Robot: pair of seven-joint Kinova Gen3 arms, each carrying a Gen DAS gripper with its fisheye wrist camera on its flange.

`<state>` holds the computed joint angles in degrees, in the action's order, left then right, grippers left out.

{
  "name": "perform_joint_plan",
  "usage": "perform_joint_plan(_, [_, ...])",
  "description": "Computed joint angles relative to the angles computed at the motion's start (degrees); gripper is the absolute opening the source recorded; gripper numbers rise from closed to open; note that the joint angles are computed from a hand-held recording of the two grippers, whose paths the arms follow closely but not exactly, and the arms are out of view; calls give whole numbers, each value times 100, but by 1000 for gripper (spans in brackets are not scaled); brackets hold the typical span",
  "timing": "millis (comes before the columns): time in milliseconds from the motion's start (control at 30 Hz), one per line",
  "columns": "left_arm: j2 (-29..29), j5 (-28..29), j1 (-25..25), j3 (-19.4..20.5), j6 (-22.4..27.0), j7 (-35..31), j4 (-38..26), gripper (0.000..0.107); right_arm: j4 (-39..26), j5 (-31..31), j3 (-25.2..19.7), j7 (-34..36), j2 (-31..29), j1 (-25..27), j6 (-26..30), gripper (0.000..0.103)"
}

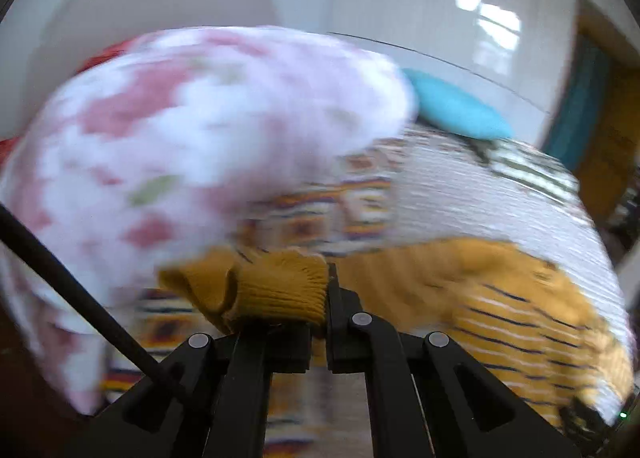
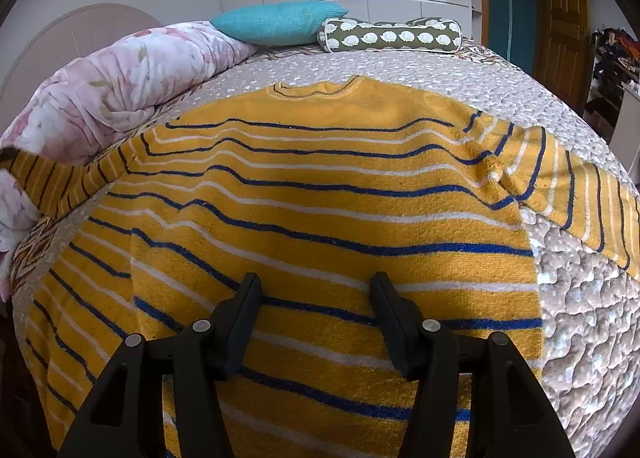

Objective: Fold small clothes
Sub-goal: 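Grasp the other sleeve cuff with the left tool and fold it across the body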

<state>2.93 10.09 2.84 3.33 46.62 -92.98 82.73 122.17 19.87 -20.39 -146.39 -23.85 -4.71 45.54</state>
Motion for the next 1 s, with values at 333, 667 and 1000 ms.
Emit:
perform_joint_plan(333, [893, 301, 1541, 962, 298, 6, -997, 4, 84, -182, -22, 71, -1896, 778, 721, 61])
perform_joint_plan(667, [1097, 724, 1225, 2481, -248, 246, -199, 47, 413, -892, 1080, 810, -2825, 1216, 1271, 62])
perform_joint_plan(1000, [-1164, -771, 397, 2540, -1056, 2386, 2456, 74, -83, -1441, 1225, 1655, -1510, 894, 313, 62])
